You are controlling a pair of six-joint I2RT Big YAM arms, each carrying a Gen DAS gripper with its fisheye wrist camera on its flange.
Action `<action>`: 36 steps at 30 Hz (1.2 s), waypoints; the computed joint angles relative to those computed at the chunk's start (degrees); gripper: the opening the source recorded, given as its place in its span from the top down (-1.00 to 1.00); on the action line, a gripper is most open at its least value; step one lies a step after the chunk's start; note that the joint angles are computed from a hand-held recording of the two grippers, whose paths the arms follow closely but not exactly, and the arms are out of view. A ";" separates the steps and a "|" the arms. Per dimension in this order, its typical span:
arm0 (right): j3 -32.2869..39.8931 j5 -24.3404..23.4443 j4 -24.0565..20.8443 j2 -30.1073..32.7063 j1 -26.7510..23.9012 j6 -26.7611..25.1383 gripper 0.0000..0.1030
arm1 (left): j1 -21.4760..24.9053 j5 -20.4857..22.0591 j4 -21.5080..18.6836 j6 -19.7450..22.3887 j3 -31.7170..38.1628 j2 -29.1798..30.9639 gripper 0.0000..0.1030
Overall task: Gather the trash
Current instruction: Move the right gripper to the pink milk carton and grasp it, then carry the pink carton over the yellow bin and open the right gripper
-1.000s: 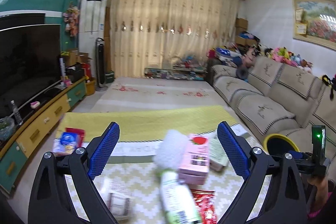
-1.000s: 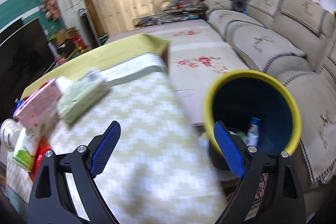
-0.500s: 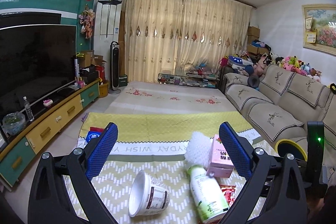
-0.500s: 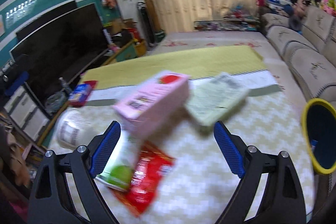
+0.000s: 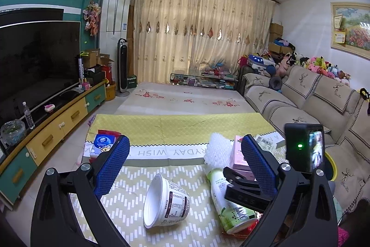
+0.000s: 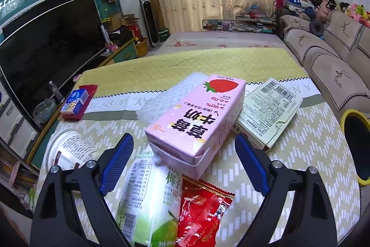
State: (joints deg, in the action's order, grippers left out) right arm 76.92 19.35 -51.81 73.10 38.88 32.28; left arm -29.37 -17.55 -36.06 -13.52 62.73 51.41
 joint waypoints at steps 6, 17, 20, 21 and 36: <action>-0.66 -0.66 0.59 0.33 -0.36 0.17 -0.38 | -1.45 -0.32 -0.41 -0.58 0.38 0.89 -0.86; -6.76 -2.24 3.05 -8.49 -1.76 -2.44 -0.05 | -1.12 0.14 -0.92 -0.27 1.33 1.84 -0.86; -8.49 -3.44 2.93 -12.09 -2.73 -2.82 -0.03 | -1.84 -0.02 -0.86 -0.22 1.36 2.01 -0.86; -9.03 -3.64 2.84 -13.42 -3.07 -2.93 -0.01 | -2.21 -0.20 -0.91 -0.16 1.46 2.07 -0.86; -11.09 -6.58 -1.28 -22.95 -7.58 -4.27 0.07 | -8.89 -3.13 -1.12 0.03 3.66 4.30 -0.86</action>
